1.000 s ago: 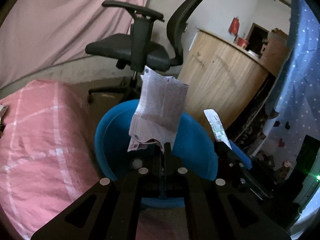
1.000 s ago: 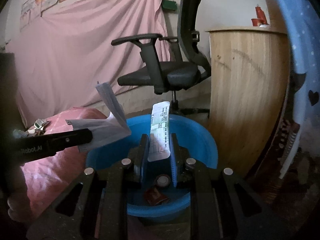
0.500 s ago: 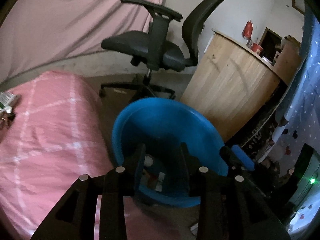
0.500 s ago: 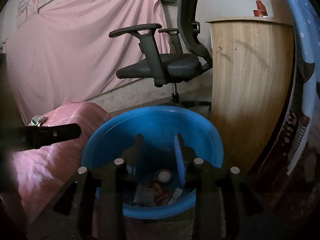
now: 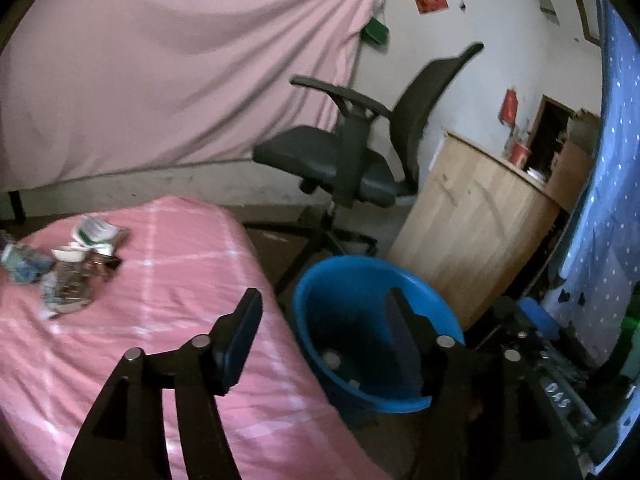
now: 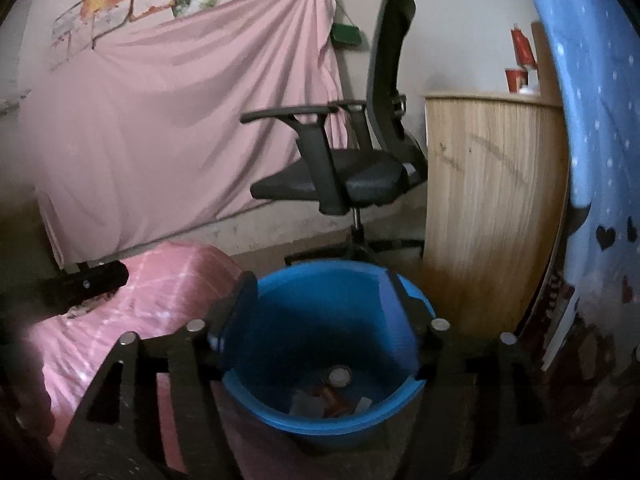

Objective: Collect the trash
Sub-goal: 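Move both open tools back over the table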

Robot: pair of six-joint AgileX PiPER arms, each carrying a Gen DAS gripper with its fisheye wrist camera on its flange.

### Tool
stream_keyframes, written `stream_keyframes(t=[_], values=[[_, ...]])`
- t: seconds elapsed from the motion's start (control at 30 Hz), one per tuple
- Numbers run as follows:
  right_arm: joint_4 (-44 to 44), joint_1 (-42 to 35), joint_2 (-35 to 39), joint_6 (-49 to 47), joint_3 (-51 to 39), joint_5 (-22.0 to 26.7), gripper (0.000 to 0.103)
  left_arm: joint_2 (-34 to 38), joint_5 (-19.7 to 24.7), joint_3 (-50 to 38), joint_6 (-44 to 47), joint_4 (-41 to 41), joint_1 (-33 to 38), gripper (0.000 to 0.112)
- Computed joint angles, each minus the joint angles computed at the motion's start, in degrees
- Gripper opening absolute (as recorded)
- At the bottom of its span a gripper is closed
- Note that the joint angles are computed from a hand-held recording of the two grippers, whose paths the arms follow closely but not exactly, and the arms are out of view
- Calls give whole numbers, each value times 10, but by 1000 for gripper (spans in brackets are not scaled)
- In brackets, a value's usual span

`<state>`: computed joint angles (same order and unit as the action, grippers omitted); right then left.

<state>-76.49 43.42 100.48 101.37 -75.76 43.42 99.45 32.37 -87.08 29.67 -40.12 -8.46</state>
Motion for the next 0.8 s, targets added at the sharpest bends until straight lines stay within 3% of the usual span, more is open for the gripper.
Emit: stream_keyframes(t=[0.2, 0.33, 0.5, 0.8], values=[[-9, 38, 2, -13, -36, 34, 102, -55, -36, 58, 67, -64, 42, 85], [-15, 64, 12, -21, -66, 57, 103, -96, -59, 108, 157, -157, 81, 100], [-39, 94, 30, -16, -105, 80, 103, -129, -72, 151, 266, -260, 126, 101], [-98, 152, 99, -15, -203, 104, 103, -182, -43, 218, 432, -406, 246, 101]])
